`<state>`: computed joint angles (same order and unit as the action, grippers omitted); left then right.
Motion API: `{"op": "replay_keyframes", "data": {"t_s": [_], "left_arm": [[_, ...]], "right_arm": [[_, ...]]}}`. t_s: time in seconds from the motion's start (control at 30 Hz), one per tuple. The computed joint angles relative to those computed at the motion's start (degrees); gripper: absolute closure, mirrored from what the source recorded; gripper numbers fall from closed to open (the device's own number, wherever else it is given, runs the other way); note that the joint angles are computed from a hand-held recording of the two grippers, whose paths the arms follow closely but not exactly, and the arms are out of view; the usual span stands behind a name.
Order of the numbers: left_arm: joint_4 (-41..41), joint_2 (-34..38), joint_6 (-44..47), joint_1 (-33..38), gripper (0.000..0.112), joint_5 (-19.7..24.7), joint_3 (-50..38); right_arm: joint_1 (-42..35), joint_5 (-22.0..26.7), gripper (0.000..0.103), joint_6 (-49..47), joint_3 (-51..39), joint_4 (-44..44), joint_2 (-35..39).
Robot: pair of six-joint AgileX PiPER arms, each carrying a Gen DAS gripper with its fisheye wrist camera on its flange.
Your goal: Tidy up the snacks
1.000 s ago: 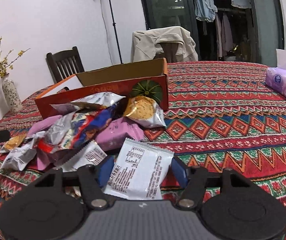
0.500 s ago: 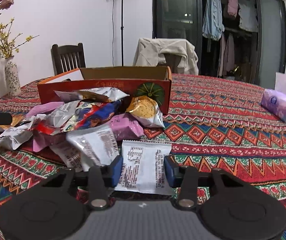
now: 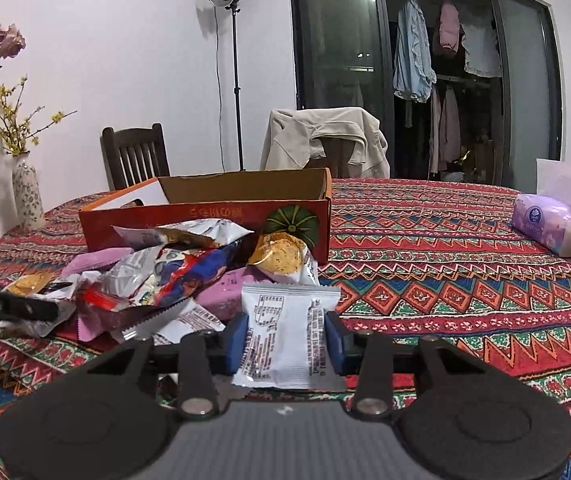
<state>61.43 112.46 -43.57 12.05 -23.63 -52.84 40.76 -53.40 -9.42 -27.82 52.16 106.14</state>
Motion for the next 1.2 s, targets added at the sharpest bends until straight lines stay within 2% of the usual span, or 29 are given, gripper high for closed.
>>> {"op": "replay_keyframes", "data": {"t_s": [0.13,0.27,0.43,0.53,0.67,0.73,0.8,0.93,1.2], "left_arm": [[-7.4,1.0,6.3,-1.6,0.009,2.5,-0.5],[-14.2,1.0,12.3,-2.5,0.009,2.8,0.3],[-10.4,0.9,8.6,-2.8,0.009,4.6,-0.8],[-4.7,1.3,4.2,-2.1,0.009,4.2,-1.8],[-9.6,1.0,9.5,-1.8,0.013,2.3,-0.1],[-10.5,0.6,11.5,-1.2,0.021,0.2,1.4],[-11.4,0.1,13.7,-0.4,0.034,-2.4,3.1],[-13.0,-0.3,17.7,1.0,0.042,-6.4,5.9],[-10.3,-0.9,16.9,4.4,0.044,-10.4,7.7]], "right_arm": [[0.3,-0.3,0.063,1.1,0.5,-1.4,-0.4],[0.0,0.1,0.063,1.4,0.1,-2.1,-0.1],[0.1,0.3,0.062,1.4,-0.2,-2.6,0.2],[0.3,0.3,0.062,1.6,-0.2,-2.8,0.2],[0.7,0.3,0.062,1.3,-0.1,-2.5,0.0],[1.0,0.1,0.062,1.1,0.0,-2.2,-0.2],[1.3,-0.1,0.062,0.6,0.1,-1.7,-0.5],[1.9,-0.2,0.062,0.3,0.2,-1.0,-0.7],[2.8,-0.5,0.062,-0.6,-0.1,-0.3,-0.8]]}}
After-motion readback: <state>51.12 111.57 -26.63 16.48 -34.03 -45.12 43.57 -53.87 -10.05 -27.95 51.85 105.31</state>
